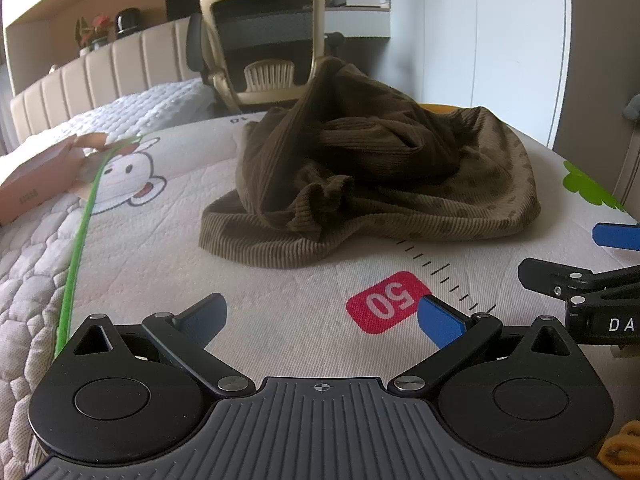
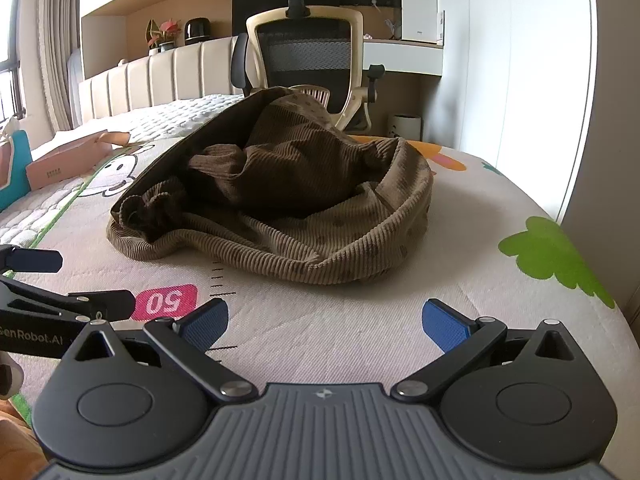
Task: Fold clothes
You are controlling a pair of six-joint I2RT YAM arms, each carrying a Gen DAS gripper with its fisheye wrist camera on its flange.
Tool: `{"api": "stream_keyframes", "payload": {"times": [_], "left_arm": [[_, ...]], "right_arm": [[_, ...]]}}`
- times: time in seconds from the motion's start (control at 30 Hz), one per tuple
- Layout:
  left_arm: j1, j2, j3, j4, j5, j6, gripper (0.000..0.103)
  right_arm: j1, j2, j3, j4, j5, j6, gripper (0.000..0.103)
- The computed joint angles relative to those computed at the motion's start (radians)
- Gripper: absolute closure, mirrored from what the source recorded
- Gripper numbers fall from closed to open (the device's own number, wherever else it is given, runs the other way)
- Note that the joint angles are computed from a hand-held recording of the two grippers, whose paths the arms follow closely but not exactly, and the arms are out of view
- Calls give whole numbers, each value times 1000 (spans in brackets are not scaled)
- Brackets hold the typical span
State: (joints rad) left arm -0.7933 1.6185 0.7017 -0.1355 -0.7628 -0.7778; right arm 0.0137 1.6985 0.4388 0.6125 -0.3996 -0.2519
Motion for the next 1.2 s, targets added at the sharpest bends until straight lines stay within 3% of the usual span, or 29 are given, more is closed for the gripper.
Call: {"api": "stream_keyframes", "payload": {"times": [0.3,0.57,0.8,0.93,1.03,1.2], "left_arm": [[21,-5,-5,8,32,10,0],[60,-26,-1,33,45,138,0],[209,-42,6,92,241,228,0],[325,-91,6,143,371,252,0],[420,-134,-9,216,473,251,0],[488,-51,99,228,450,283,0]], "right_arm": [[-19,12,24,-27,-25,1,0],[15,96,252,-237,-8,2,0],[64,263,558,-426,6,24,0],[74,374,742,-565,-50,58,0],[71,419,787,-576,-64,108,0],[60,442,778,-528,-91,158,0]]}}
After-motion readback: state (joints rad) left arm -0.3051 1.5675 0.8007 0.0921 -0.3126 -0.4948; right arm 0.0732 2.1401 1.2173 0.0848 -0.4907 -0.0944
